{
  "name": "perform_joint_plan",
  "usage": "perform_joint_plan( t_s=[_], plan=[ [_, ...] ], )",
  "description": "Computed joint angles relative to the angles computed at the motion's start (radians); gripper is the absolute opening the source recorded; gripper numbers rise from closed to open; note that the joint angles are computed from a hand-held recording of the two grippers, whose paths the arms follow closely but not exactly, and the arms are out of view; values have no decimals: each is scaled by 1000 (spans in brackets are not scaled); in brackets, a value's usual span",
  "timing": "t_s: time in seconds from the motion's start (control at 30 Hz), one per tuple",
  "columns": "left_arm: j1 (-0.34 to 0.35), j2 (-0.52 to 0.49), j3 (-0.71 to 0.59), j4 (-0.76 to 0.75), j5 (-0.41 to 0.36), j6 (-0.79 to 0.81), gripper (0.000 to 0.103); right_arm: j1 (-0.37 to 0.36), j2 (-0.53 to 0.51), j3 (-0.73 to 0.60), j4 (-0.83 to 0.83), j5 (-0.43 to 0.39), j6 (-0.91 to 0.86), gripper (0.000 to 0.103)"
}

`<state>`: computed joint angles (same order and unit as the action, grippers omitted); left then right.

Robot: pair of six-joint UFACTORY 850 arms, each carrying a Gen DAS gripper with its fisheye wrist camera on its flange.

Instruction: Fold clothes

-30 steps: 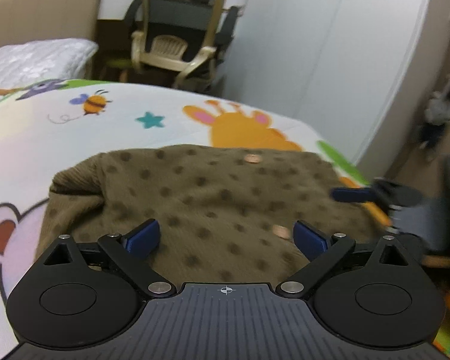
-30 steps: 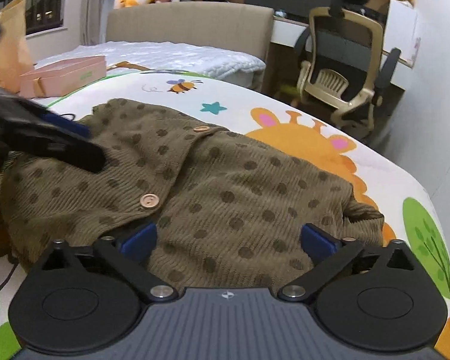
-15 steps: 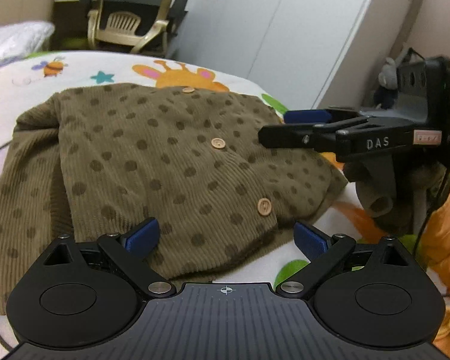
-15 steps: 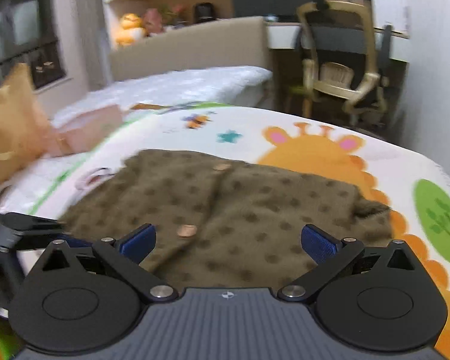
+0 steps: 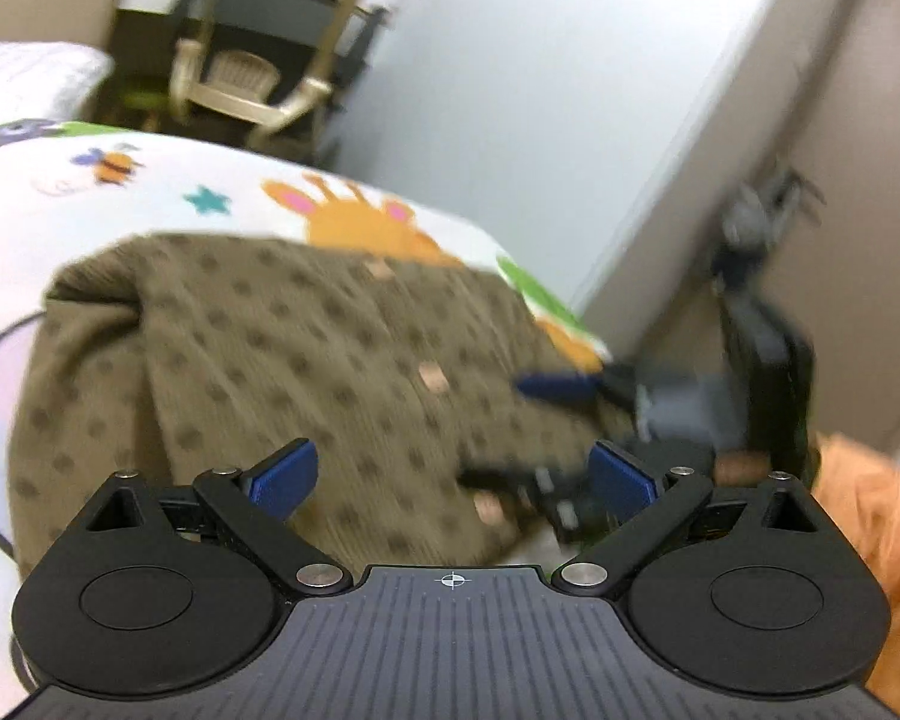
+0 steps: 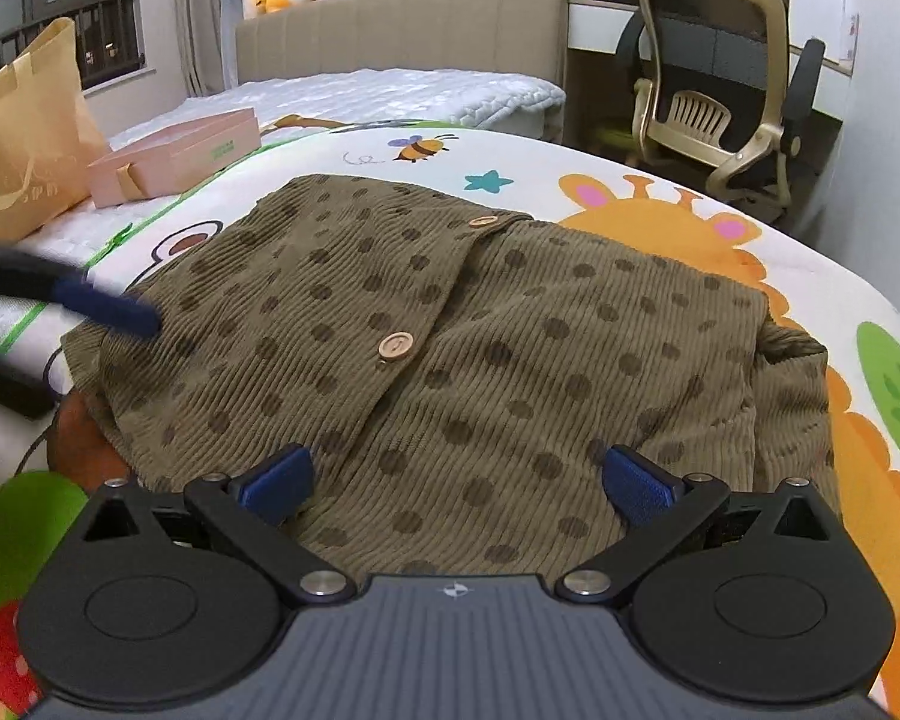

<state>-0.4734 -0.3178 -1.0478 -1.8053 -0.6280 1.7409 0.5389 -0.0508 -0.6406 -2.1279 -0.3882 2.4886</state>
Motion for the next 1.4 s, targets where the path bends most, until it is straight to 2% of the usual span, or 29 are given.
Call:
perform_joint_plan(
  t_s=[0.17,0.23,0.3,0.37,0.47,0.6,0.77,0.97,1.03,1.17,1.23,1.3,1.4],
  plan=[
    [-8,-47,-43,49,97,-163,100,-6,9,7,-11,-3,7,103],
    [-14,-44,-38,41,113,-138,100,-10,27,15,-13,-2,17,103],
    [-19,-43,-36,42,124,-126,100,-9,59,35,-25,-36,50,103],
    [-16,-42,-37,53,121,-132,100,1,85,55,18,-110,34,103],
    [-14,-35,-26,44,120,-126,101,7,91,57,172,-188,-112,103],
    [-17,-34,-22,32,121,-114,101,-4,41,30,396,-207,-316,103],
    [-20,-28,-27,46,132,-136,101,-12,37,42,370,-203,-246,103],
    [13,-44,-94,-15,25,-124,101,-30,43,53,325,-166,-170,103],
    [16,-91,-160,16,25,-187,101,-30,47,58,319,-161,-155,103],
    [17,-236,-347,258,58,-521,101,-22,44,57,323,-172,-153,103],
    [21,-295,-413,309,51,-604,101,-25,45,59,317,-168,-143,103],
    [29,-303,-428,228,72,-542,101,-27,47,60,311,-164,-135,103],
    [33,-266,-401,1,197,-341,101,-30,48,62,303,-157,-121,103]
  ],
)
